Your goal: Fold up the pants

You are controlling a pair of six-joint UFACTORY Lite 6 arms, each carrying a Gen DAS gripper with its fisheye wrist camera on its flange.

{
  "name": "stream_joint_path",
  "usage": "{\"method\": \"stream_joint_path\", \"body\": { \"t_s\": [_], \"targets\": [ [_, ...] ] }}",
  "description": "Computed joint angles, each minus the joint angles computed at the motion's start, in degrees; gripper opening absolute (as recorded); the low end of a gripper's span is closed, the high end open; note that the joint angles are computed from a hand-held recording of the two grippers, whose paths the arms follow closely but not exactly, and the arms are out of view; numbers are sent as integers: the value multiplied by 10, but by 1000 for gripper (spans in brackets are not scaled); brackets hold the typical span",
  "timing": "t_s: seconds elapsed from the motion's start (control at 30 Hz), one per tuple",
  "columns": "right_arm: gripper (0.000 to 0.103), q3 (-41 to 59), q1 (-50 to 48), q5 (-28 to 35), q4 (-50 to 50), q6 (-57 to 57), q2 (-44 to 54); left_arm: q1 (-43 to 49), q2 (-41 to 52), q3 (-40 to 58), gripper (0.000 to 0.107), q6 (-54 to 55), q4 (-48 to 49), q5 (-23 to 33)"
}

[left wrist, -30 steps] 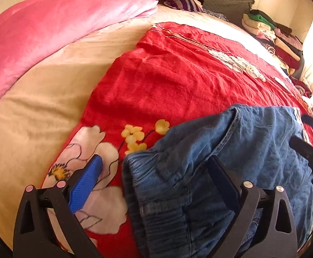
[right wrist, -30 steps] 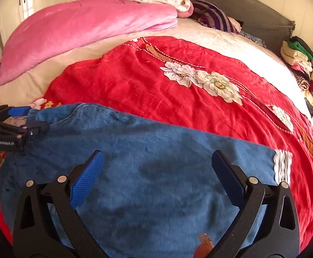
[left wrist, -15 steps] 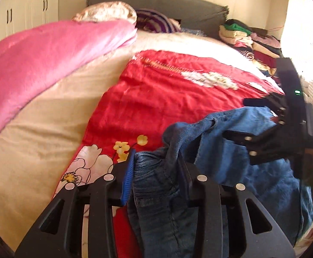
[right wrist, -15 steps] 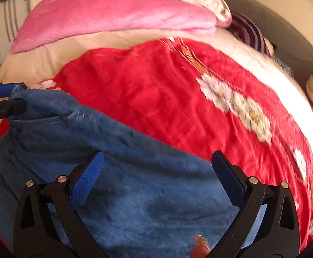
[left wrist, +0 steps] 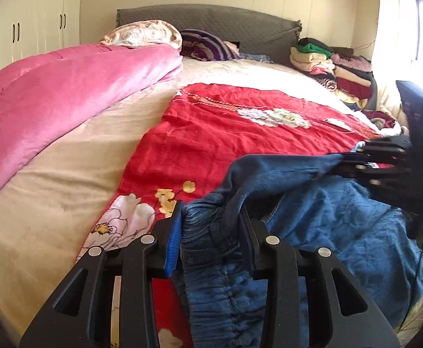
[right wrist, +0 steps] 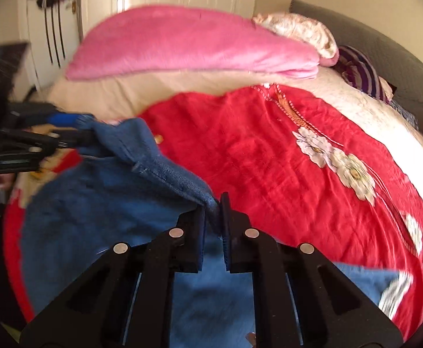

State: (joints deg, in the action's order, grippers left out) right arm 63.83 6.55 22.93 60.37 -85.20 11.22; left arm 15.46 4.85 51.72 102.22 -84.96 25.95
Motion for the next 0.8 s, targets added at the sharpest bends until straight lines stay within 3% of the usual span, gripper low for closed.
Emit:
{"method": "stream_joint_path", "body": {
  "t_s": [0.17, 0.37, 0.53, 0.8],
  "targets": [
    [5, -155, -29, 55, 36, -31, -182, 38, -87, -87, 34, 82, -54, 62],
    [5, -323, -35, 119, -9, 44, -406, 127, -190, -192, 34, 72, 21, 149],
    [5, -451, 78, 66, -134, 215, -574, 198, -238, -251, 36, 71, 96, 189],
    [5, -535, 190, 23, -233, 383, -618, 291, -233, -284, 44, 73, 180, 208]
  ]
}}
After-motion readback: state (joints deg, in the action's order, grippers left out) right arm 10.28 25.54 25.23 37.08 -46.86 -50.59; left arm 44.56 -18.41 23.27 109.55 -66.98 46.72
